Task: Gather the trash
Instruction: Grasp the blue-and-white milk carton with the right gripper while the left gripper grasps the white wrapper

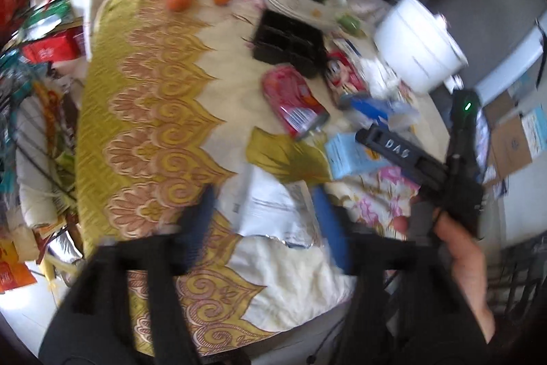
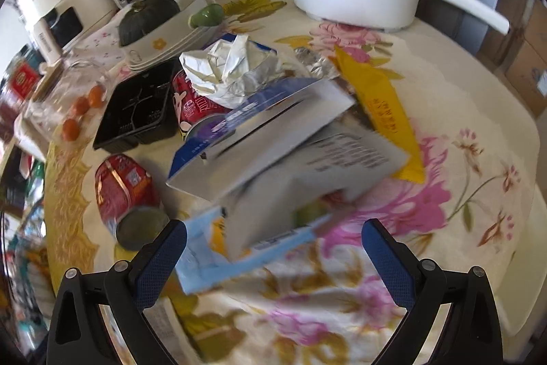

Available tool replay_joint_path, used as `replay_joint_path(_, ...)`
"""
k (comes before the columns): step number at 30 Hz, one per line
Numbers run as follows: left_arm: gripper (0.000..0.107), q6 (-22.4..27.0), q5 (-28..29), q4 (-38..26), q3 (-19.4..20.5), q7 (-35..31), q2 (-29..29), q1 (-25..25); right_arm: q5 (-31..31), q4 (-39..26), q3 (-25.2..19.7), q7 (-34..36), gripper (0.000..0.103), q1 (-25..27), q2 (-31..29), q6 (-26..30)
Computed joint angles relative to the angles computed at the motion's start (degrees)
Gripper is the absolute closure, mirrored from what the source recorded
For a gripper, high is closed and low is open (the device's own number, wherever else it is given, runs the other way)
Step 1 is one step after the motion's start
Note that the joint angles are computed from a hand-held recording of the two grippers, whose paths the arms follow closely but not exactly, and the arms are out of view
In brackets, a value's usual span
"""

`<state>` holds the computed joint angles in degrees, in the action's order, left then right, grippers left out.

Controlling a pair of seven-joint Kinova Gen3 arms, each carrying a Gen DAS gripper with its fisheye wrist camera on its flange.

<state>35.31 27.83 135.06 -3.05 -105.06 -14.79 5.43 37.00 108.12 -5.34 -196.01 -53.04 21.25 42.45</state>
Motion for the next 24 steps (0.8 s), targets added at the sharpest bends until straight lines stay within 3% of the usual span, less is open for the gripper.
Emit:
replay_joint_path(5,0.038,1.69,0.88,-0.05,-1.47,-0.58,0.53,-1.25,-1.38,-3.14,3.09,0.40,0.000,-2.02,2.68,2.01)
replay_joint_path(9,0.038,1.77,0.06,-0.19,0.06,1.20,2.67,-2.03,-5.26,-6.79,-1.40,8.99,0.000,3.70,5.66,5.98)
replay_joint_path(11,0.038,2.07,0.64,-0.27,0.20,1.35,3.99,-2.10,-7.05,-7.05,-1.56,13.25,0.000,4.44,6.65,7.37)
replay_joint_path(14,0.037,2.19,1.06,-0.76,1.68,2.00,6.35,-1.90,-6.42,-3.42,-0.10,15.12,0.000,2.53,4.93,5.62)
replay_joint_path(17,0.037,1.38,-2.06,-2.33,4.75,3.46,8.76,-0.66,-7.57,0.79,-1.63,20.01,0.000,3.79,2.13,3.18)
replay_joint_path(20,0.037,-0.37,-4.01,-3.24,6.38,-0.38,10.29,1.36,-9.65,5.47,-3.29,25.43,0.009,5.46,-1.72,0.79)
replay_joint_path(24,0.037,-5.11,-6.64,-2.49,8.17,-6.39,9.45,4.43,-10.41,10.70,-4.68,30.56,0.039,6.60,-6.14,-1.60)
